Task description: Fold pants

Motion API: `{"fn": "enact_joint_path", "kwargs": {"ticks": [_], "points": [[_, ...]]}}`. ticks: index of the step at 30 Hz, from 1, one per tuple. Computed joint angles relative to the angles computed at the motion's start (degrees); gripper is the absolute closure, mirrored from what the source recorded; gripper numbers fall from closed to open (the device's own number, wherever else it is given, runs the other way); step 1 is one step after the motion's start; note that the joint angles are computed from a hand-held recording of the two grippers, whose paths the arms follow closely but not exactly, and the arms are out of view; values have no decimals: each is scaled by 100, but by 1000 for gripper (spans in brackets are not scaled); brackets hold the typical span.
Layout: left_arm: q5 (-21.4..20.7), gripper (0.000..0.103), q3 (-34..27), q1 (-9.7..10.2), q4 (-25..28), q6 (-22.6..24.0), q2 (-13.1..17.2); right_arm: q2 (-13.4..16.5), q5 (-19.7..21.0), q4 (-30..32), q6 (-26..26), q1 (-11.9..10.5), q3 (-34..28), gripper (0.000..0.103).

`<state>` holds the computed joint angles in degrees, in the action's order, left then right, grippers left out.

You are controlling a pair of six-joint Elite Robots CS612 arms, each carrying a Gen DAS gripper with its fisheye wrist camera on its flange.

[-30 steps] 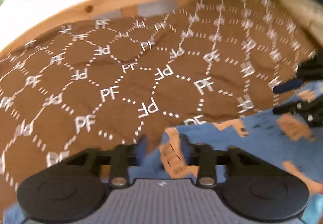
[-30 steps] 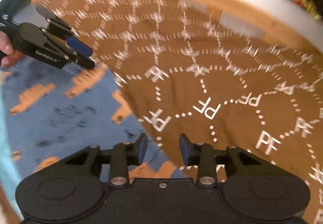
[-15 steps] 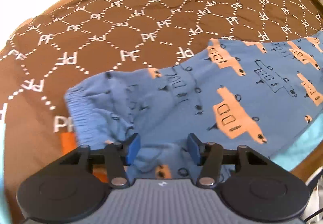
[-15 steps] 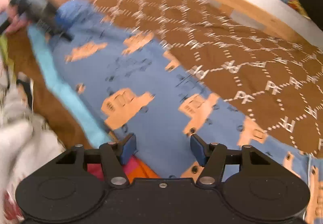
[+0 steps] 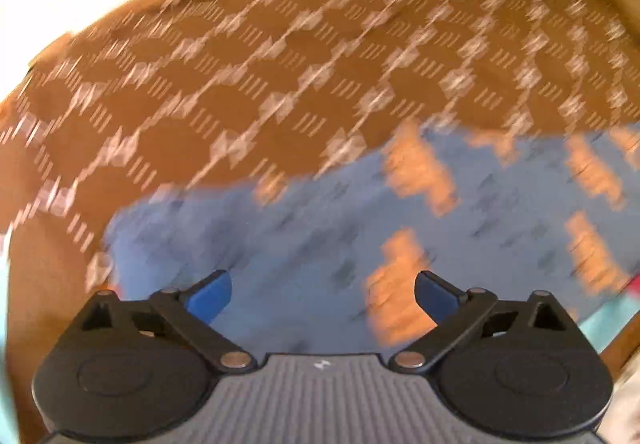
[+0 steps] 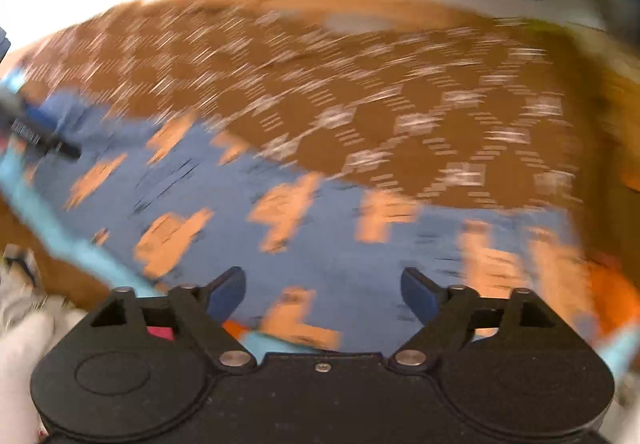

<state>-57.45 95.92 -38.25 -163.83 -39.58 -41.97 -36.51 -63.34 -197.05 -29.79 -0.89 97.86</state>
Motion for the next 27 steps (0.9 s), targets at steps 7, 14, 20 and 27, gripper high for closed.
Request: {"fn": "enact_joint_path", "kwargs": {"ticks": [7,14,20,27], "points": [[-905,0,-1591,-21,-421,1734,667,180,-848,-839,957,-244,-296,31],[-1604,0,-3877,-116,216,2927,1767,178,-751,-185,1482,-467,-414,61],[-1758,0,-5580,-190,1292,3171,2766,122,-631,126,1148,-490,-318,59],[-1777,0,-5948,-175,1825,2758,3062,84,-161,445,1546,-610,-355,58]]}}
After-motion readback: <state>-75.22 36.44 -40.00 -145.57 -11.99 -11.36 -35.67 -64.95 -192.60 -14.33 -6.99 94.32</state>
